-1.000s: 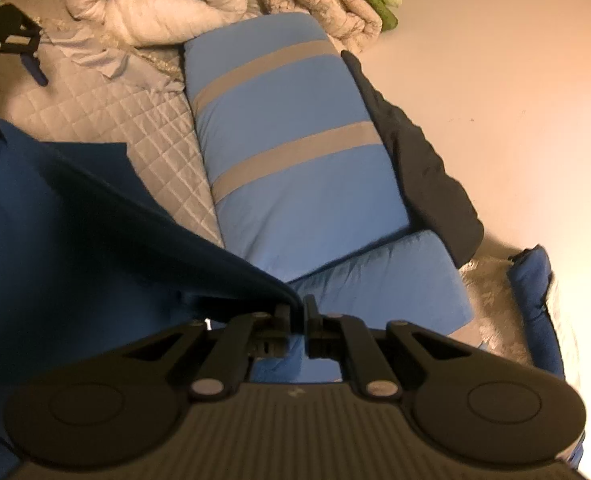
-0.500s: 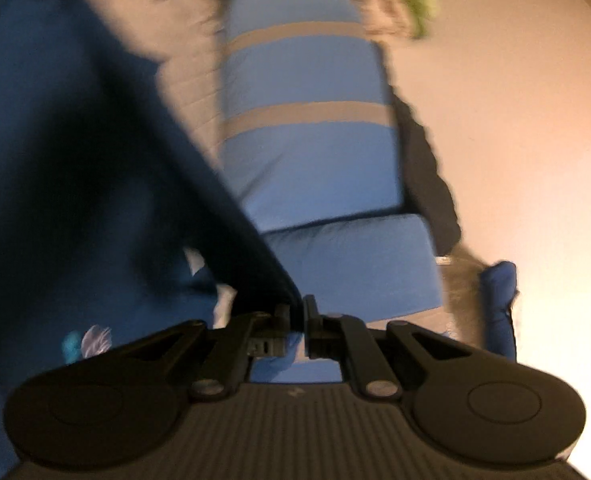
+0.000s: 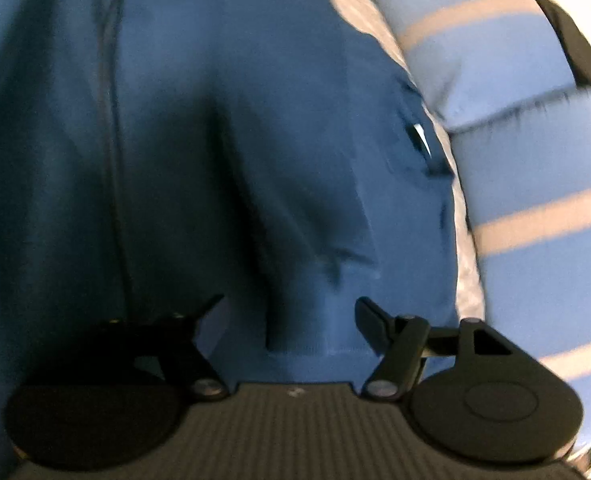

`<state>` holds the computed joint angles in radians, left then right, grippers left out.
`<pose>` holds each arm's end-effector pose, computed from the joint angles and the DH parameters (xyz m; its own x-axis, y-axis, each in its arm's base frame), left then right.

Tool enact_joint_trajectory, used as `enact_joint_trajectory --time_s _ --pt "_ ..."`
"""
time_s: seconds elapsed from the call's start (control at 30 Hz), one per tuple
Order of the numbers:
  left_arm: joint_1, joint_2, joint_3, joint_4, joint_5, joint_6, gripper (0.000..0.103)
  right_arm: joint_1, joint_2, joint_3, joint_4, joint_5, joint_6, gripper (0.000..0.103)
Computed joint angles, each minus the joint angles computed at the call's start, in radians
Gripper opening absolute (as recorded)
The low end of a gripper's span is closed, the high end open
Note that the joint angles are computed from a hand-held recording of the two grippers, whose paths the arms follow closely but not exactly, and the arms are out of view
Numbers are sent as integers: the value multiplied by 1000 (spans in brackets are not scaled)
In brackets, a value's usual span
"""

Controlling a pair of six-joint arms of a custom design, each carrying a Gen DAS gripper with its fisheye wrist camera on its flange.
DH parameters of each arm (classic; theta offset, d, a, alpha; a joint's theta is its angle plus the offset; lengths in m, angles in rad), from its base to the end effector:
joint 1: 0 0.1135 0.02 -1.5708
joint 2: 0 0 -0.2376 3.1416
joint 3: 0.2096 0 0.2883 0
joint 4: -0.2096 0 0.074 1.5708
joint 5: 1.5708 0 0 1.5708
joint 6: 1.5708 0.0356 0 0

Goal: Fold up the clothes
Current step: 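Lift the grasped side and fold it over the body with the right gripper, then open the right gripper to release the folded side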

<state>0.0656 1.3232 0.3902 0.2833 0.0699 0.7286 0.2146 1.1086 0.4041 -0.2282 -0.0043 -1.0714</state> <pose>0.2647 0.0149 0.0868 -0.4570 0.6356 -0.6222 0.3945 0.7718 0.4987 0.2277 0.0498 0.1012 -0.1867 -0.9392 -0.2883 -0.7921 0.3175 -0.5213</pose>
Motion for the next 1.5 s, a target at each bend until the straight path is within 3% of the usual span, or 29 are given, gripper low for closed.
enact_joint_trajectory --time_s 0.2,0.3,0.37,0.4,0.47,0.8,1.0,1.03,1.07,1.13,1.2,1.23,1.27,1.37,1.5 --pt "-15 -33 -48 67 -5 23 78 -53 11 -37 48 -39 6 76" --pt "-33 -45 -95 154 -27 78 78 -56 63 -31 96 -52 28 65" --pt "-49 -41 -125 219 -48 126 78 -56 137 3 118 -48 27 45" --pt "-56 -35 -135 244 -58 149 78 -51 162 13 129 -31 17 27" --pt "-66 -18 -144 277 -72 184 78 -44 186 30 122 -17 -5 12" --pt "-71 21 -132 286 -54 282 78 -85 -12 94 -207 -32 -55 10" --pt "-100 36 -165 373 -74 366 78 -89 -29 85 -280 -21 -66 10" --pt "-106 38 -171 389 -79 375 79 -85 -19 85 -274 -19 -61 11" --pt "-109 36 -179 402 -81 384 79 -81 -20 81 -268 -17 -50 32" --pt "-107 9 -193 397 -66 397 79 -85 -23 79 -262 -19 -33 42" --pt "-91 -47 -207 353 -30 402 79 -99 -27 85 -266 -31 -30 59" --pt "-83 -83 -214 320 -15 398 79 -108 -39 79 -249 -37 -31 80" --pt "-71 -126 -220 274 4 394 79 -122 -75 58 -221 -46 -28 87" --pt "-14 -283 -218 64 82 376 80 -178 -156 25 -166 -97 21 100" --pt "79 -458 -158 -236 173 328 80 -253 -190 27 -99 -184 151 103"
